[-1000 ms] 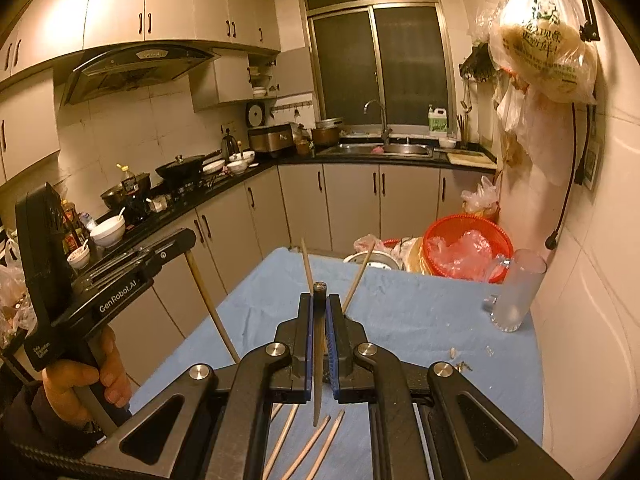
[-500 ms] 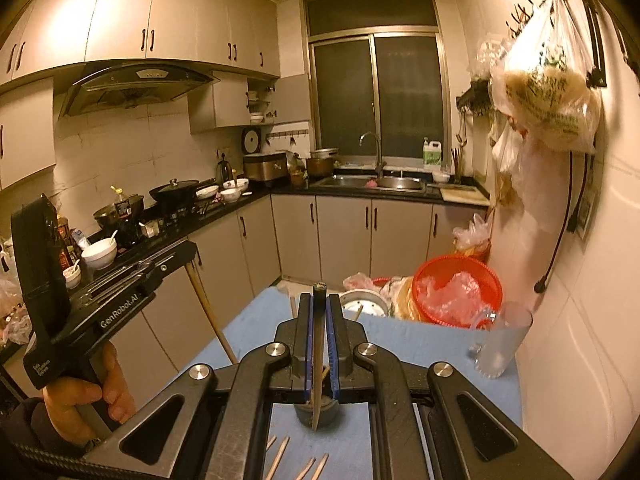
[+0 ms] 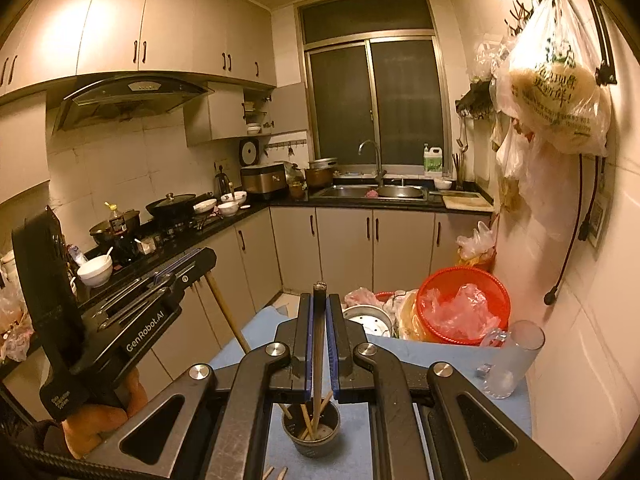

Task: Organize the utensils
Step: 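Drop the chopstick into the holder with the right tool while the left tool holds its chopstick above, then lower the held chopstick into the holder and open the left tool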

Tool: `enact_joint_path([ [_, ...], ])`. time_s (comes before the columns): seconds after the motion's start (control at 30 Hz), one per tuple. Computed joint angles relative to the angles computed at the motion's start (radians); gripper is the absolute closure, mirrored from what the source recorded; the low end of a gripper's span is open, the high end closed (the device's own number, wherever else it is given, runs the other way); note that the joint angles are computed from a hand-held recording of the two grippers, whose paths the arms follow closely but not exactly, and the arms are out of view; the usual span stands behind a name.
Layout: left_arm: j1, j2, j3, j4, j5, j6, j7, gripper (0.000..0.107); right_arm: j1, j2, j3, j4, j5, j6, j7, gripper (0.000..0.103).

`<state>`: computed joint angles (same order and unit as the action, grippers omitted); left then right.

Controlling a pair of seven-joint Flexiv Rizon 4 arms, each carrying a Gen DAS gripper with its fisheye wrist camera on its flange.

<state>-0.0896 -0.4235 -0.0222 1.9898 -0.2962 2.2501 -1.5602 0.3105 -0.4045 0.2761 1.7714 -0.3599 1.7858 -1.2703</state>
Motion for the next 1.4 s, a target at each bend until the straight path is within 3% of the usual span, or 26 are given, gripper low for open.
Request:
enact_joint_path([
  [0.63, 0.019, -0.132, -0.003, -0.056, -0.029, -0.029, 0.001, 0.1, 0.075, -0.128, -0.095, -0.083, 0.015, -0.049, -0.03, 0.097],
  [1.0, 0.047, -0.142, -0.013, -0.03, 0.006, -0.036, -0.062, 0.1, 0.058, -0.174, -0.07, -0.118, 0.033, -0.094, -0.031, 0.097],
  [1.4, 0.022, -0.141, 0.005, -0.005, -0.016, -0.04, -0.055, 0.1, 0.058, -0.175, -0.063, -0.112, 0.056, -0.125, -0.033, 0.096],
])
